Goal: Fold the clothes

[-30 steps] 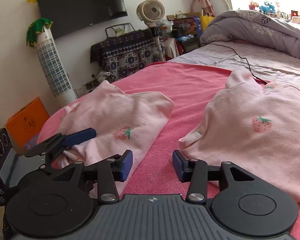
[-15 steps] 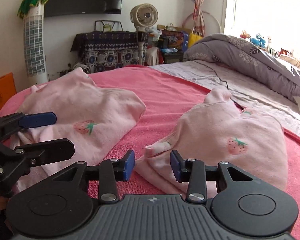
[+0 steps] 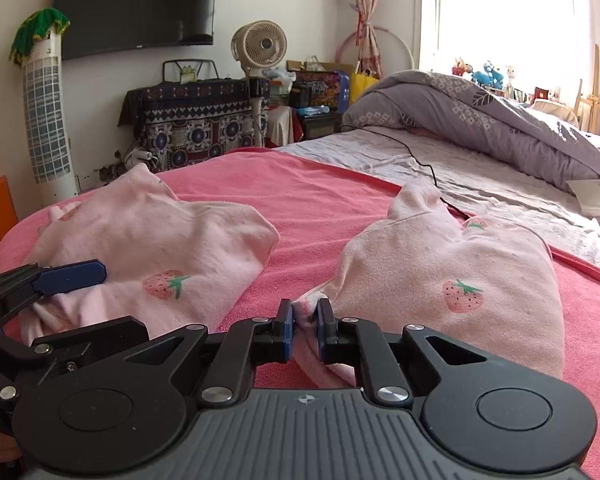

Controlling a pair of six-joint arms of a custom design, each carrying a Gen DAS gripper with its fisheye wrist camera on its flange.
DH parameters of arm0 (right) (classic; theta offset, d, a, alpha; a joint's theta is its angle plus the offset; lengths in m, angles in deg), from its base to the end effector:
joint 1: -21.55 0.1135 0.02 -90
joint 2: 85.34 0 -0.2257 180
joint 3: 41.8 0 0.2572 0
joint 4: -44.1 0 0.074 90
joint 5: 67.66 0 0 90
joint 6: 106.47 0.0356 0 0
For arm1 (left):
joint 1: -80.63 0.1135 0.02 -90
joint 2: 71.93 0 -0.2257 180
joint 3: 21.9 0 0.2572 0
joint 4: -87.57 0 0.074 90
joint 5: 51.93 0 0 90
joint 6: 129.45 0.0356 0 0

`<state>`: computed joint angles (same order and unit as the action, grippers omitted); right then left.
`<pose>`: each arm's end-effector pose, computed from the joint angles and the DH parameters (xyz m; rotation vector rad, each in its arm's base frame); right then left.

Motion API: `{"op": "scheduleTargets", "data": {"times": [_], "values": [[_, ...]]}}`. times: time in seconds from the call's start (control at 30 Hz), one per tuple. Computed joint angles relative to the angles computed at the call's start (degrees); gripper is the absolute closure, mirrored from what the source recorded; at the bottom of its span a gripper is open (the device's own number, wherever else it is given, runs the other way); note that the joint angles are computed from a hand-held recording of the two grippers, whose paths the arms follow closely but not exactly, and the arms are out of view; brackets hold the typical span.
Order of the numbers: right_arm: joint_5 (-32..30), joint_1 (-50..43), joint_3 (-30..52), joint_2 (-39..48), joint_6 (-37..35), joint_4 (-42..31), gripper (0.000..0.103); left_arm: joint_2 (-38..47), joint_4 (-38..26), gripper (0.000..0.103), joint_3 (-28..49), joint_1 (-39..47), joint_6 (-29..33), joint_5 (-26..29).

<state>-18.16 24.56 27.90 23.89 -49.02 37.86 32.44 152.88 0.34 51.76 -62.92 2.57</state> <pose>0.3615 0.0422 0.0905 -0.9748 1.9718 0.5506 0.1937 -0.0832 0.0476 -0.3349 1.7779 -0.0706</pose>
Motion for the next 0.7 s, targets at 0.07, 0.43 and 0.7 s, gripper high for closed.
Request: {"op": "scheduleTargets", "data": {"times": [0.07,0.43,0.7], "values": [[-0.4,0.1,1.6,1.5,0.4,-2.3,0.089,-0.1,-0.1,0.000,0.0,-0.1,0.0,0.0],[-6.5,-2.8,7.2,3.3,-10.0,-15.4,0.086,0.2,-0.5,0.000,0.5,-0.1,0.3,-0.2],[-14.7,-6.0,9.3,3.4,-10.4,-18.7,0.062,0.7,0.2,0.000,0.5,-0.1,0.3,-0.2]]}}
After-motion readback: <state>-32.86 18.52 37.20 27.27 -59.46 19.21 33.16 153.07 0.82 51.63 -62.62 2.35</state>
